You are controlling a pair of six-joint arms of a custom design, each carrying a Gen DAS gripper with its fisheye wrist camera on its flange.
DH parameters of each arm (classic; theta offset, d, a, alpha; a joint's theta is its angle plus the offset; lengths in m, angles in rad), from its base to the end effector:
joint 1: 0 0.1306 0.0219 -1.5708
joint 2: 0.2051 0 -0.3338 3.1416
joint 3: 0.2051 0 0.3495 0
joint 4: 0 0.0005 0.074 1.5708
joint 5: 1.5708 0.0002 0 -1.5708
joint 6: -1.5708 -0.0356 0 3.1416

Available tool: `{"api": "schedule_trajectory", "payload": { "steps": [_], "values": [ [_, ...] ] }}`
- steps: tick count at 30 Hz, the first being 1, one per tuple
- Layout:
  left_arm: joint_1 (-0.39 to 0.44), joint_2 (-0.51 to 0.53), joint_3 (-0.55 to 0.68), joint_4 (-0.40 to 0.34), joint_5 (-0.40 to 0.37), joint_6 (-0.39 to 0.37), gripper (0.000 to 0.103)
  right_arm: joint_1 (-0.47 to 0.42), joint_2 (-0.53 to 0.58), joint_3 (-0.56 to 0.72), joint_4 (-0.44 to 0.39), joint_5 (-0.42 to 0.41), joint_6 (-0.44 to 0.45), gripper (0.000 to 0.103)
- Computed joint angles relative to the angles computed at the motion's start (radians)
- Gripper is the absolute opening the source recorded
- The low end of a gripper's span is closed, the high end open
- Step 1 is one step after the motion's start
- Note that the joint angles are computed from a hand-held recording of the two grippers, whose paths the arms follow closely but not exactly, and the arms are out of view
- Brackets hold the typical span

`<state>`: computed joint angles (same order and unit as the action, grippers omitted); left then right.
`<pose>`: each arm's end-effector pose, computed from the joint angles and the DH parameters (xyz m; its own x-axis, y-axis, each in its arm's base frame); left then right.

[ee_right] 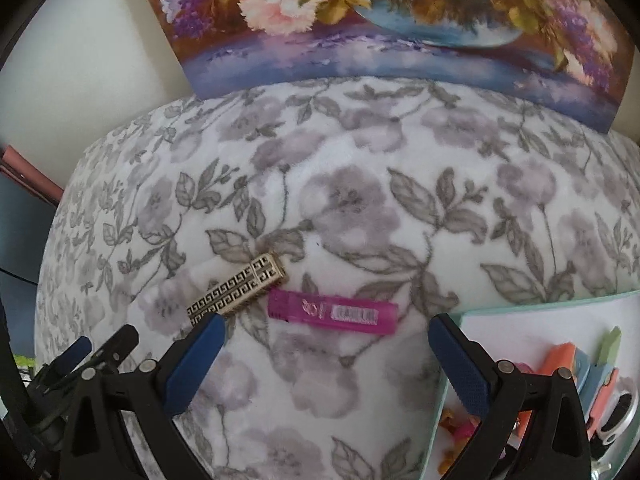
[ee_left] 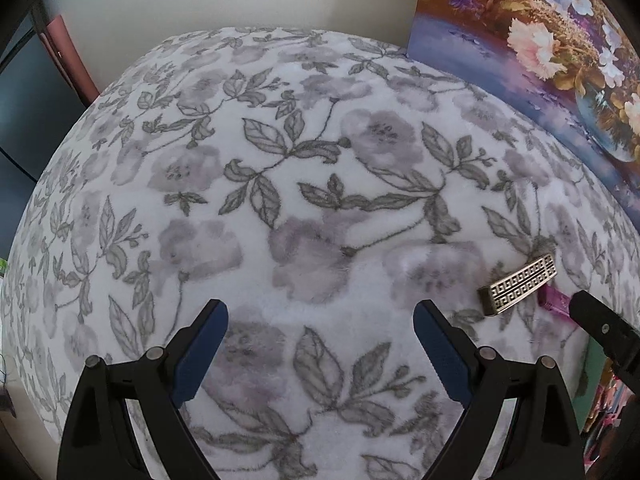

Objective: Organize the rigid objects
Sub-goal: 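Grasp the pink barcode stick with the right tool and lift it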

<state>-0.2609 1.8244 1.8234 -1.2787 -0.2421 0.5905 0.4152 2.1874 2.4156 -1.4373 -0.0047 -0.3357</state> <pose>0.5336 -0.1342 0.3255 -0.8712 -0.3269 -0.3663 -0.3625 0.9315 0.0310 0.5907 0.2600 0.3344 -0.9414 -0.0550 -0.3327 -0.1003 0.9876 0.1207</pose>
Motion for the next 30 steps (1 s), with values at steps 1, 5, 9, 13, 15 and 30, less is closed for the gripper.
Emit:
{"api": "schedule_trajectory", "payload": {
  "steps": [1,5,9,13,15,30],
  "values": [
    [0.003,0.000,-0.005,0.007,0.008,-0.005,0.094,0.003,0.022,0.034,-0.026,0.012,0.004,0.103],
    [0.009,-0.002,-0.016,0.026,0.018,-0.019,0.094,0.002,0.079,0.114,-0.073,0.007,-0.029,0.102],
    [0.013,-0.006,-0.026,0.043,0.028,-0.024,0.094,0.007,0.134,0.195,-0.121,0.022,-0.033,0.097],
    [0.015,-0.004,-0.026,0.047,0.033,-0.033,0.094,0.007,0.226,0.344,-0.205,0.036,-0.048,0.094],
    [0.017,-0.003,-0.025,0.049,0.039,-0.033,0.094,0.003,0.211,0.309,-0.183,0.014,-0.060,0.093],
    [0.008,0.002,-0.017,0.039,0.062,-0.031,0.094,-0.007,0.146,0.196,-0.122,0.019,-0.069,0.083]
  ]
}}
